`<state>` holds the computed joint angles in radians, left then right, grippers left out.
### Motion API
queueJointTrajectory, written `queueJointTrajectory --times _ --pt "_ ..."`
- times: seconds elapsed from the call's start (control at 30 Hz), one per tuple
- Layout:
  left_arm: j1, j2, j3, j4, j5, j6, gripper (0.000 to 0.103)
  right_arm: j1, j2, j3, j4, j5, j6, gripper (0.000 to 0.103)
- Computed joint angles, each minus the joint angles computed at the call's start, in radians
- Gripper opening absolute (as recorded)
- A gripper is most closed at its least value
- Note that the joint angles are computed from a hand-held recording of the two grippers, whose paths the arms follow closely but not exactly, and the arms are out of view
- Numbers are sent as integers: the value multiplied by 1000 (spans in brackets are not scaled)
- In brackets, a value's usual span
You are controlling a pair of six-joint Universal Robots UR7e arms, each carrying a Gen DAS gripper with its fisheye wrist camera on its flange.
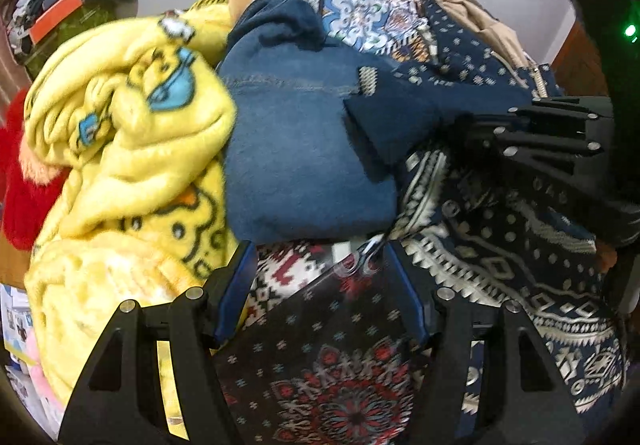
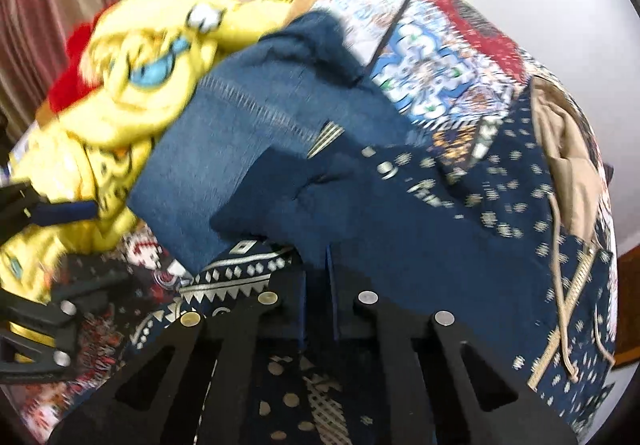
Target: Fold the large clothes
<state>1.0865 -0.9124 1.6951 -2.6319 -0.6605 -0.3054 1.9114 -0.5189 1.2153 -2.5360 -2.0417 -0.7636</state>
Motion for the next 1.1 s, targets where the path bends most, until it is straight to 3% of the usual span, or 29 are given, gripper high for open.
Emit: queueJointTrajectory --times 0.23,0.37,0.5,0.6,0.73,0.87,1.1 --pt "-16 64 -102 5 -7 49 64 -22 -124 41 -71 98 97 7" --pt "-4 117 -181 66 -23 13 64 -53 -213 78 -106 143 161 7" --pt "19 167 -259 192 -13 -67 64 -81 -277 126 -152 125 183 7" --pt "20 170 -267 203 -33 -86 64 -99 -305 152 -149 90 170 7" --pt "-9 145 -227 93 -110 -26 64 -125 -335 188 -140 39 130 10" --pt "-29 158 -257 54 -222 19 64 -154 -347 202 -105 -22 122 38" --pt "32 235 -381 53 -475 -109 64 -192 -402 268 -111 -12 118 39"
